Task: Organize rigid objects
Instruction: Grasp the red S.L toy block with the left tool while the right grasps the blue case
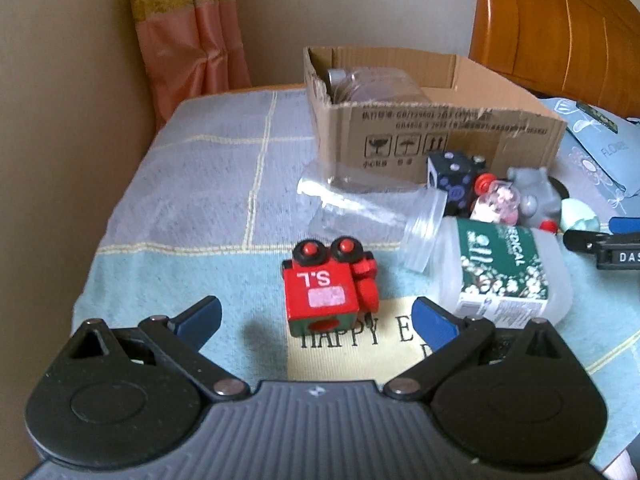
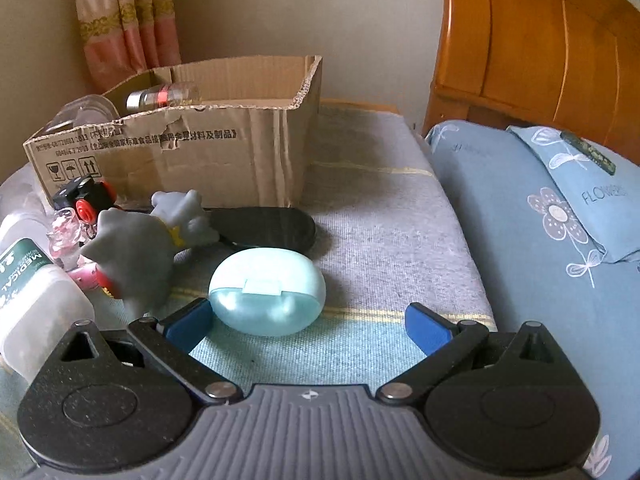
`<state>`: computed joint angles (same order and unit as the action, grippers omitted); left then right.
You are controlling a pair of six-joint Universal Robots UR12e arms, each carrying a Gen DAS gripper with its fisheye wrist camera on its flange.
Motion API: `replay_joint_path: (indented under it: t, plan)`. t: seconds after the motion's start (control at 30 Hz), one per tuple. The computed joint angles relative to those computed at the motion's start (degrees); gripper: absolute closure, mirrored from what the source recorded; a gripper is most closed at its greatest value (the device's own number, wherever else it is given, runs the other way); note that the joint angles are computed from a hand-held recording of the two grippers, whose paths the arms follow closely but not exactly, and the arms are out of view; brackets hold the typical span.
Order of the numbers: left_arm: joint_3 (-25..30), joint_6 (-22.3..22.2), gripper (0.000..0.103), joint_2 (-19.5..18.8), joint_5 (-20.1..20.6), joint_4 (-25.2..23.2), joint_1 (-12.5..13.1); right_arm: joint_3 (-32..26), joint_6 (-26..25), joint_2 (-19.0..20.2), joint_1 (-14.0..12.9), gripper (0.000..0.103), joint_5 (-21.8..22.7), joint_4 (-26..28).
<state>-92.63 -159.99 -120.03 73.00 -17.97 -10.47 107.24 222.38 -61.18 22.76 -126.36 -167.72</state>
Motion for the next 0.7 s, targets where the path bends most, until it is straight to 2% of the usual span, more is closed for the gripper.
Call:
replay_joint_path:
  t: [0.1, 0.27, 0.57, 0.7]
  plan:
    - [0.4, -0.7, 0.001, -0.5, 0.1, -1.9, 0.0, -0.1, 0.8, 0.0, 0.2, 0.000, -0.5, 0.4]
    - [-0.4, -1.0, 0.001, -1.1, -0.8, 2.1, 0.3, -0.4, 1.5, 0.1, 0.3, 0.000, -0.8, 1.3]
    - [0.6, -5.1, 0.001, -2.3, 2.8, 4.9, -1.0, -0.7, 2.1, 0.3, 0.4, 0.000, -1.3, 1.6]
    - [0.7, -5.3, 0.007, -2.2, 2.2, 4.8, -0.9, -0.5, 1.8, 0.2, 0.4, 0.000, -1.2, 1.4]
